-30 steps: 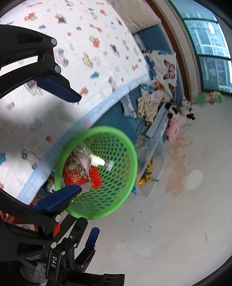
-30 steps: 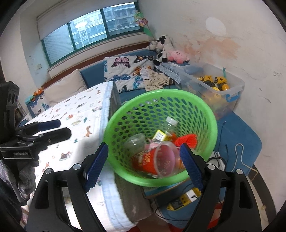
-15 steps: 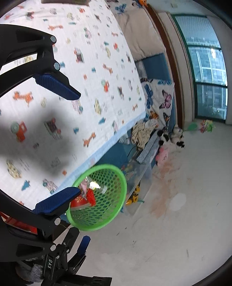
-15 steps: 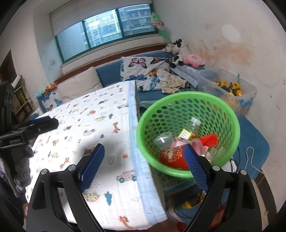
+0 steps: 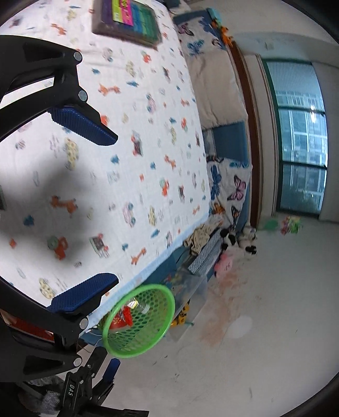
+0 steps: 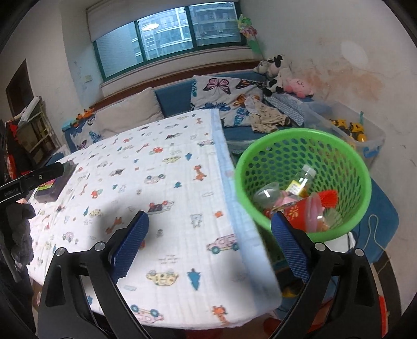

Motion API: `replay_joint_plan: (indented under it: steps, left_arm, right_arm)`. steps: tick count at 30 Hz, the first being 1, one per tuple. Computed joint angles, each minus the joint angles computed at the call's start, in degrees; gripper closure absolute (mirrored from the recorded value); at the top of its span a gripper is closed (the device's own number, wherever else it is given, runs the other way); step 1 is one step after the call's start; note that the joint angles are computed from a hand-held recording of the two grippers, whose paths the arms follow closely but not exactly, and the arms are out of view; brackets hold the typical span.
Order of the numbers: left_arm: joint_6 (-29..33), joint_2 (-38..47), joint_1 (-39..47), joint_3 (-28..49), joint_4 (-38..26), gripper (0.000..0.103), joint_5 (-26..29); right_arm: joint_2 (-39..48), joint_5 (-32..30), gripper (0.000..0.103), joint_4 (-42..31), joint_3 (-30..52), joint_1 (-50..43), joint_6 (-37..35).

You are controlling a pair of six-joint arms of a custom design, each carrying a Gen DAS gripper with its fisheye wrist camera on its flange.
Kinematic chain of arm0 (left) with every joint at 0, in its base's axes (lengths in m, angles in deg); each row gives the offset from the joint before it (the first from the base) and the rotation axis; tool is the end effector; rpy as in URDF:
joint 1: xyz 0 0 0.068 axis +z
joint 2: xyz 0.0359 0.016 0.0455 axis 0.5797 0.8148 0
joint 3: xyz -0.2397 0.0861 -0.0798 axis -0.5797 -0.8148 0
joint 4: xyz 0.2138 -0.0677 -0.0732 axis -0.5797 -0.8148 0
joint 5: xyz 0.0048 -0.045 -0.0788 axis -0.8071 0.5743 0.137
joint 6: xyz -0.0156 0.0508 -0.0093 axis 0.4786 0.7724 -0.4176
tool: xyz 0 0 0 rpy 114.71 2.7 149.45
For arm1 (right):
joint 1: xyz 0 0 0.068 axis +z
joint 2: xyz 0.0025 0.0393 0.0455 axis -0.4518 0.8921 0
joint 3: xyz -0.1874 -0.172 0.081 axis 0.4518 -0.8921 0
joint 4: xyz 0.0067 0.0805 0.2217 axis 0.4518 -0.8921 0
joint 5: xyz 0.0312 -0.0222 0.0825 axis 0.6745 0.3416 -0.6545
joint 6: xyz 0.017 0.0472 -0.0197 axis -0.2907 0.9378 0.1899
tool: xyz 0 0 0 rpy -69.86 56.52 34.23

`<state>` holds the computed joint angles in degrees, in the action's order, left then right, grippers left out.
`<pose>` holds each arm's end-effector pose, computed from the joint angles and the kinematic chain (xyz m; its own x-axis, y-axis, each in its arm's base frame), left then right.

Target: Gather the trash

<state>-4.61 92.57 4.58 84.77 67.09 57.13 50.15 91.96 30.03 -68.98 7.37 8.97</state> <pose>0.2070 -0.1179 0.1924 -0.6302 0.0536 -0.7746 0.2488 0.9590 -0.1360 0.1555 0.0935 0.1391 -0.6339 0.0648 -0.7707 -0.0975 0.9818 0.1627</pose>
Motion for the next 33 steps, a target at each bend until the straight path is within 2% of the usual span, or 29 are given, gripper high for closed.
replay_joint_plan:
  steps: [7, 20, 22, 25, 33]
  left_arm:
    - [-1.14, -6.92, 4.24, -5.91, -1.42, 0.008, 1.32]
    - [-2.53, -21.15, 3.98, -15.31, -5.86, 0.008, -5.58]
    - [-3.15, -23.03, 2.54, -16.32, -6.5, 0.008, -8.03]
    - [-4.12, -23.34, -0.74, -17.0, -6.5, 0.008, -12.55]
    - [-7.85, -22.31, -5.15, -17.66, -5.57, 0.008, -16.78]
  right_arm:
    - [1.4, 2.73, 0.007, 0.65, 0.19, 4.56, 2.74]
    - [2.74, 8.87, 0.005, 1.89, 0.16, 12.06, 7.03]
    - [3.39, 10.6, 0.005, 1.55, 0.58, 13.51, 7.64]
    - [4.65, 14.14, 0.005, 1.08, 1.29, 16.19, 9.02]
    - [5.75, 18.02, 0.005, 1.49, 1.97, 19.72, 10.81]
